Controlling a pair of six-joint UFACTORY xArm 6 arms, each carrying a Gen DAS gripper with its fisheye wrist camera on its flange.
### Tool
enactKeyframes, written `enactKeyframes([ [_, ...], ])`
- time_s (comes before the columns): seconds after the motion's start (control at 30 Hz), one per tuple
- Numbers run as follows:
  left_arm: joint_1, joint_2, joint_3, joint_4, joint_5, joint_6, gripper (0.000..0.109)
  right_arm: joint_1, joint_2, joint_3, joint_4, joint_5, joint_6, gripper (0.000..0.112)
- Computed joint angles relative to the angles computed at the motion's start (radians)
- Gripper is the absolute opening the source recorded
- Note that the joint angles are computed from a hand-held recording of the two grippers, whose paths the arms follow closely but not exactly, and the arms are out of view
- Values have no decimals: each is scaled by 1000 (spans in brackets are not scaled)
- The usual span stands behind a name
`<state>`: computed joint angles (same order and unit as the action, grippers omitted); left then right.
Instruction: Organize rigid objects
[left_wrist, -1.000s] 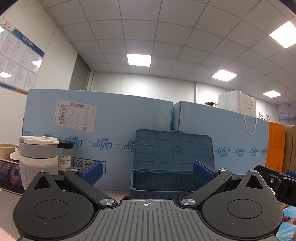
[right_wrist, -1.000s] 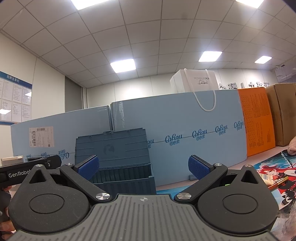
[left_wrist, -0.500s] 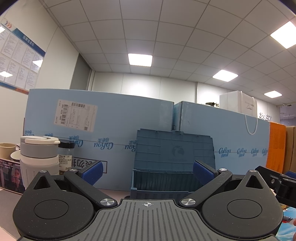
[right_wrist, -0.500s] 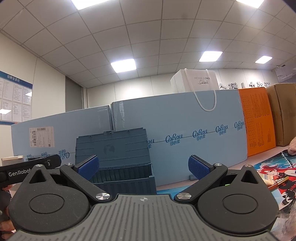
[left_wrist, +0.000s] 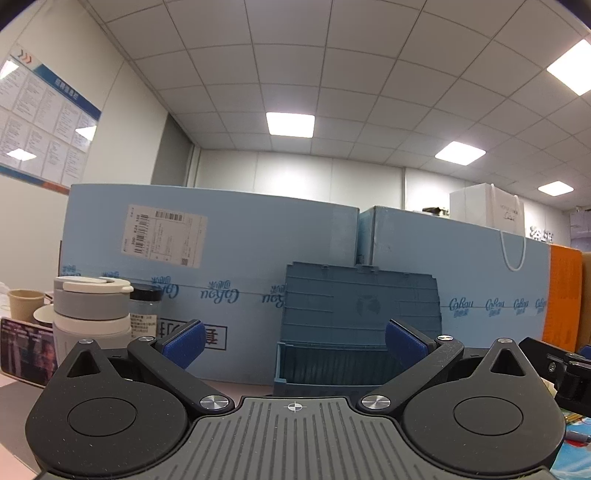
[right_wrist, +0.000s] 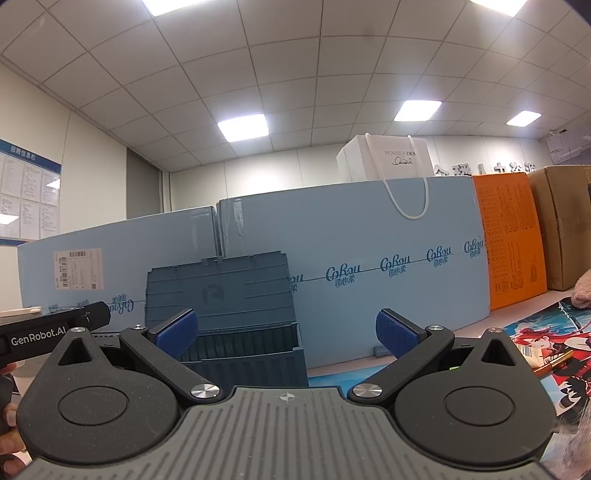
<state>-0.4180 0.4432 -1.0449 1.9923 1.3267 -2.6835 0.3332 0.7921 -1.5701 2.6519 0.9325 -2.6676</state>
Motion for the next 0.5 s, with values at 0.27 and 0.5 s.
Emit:
enactKeyframes([
  [0.27,2,2,-5,-3,-7,9,103,1,0,-3,5,-9,-5,103],
  [0.5,-2,4,-6,-8,1,14,103,4,2,-12,21,-29,-13,103],
])
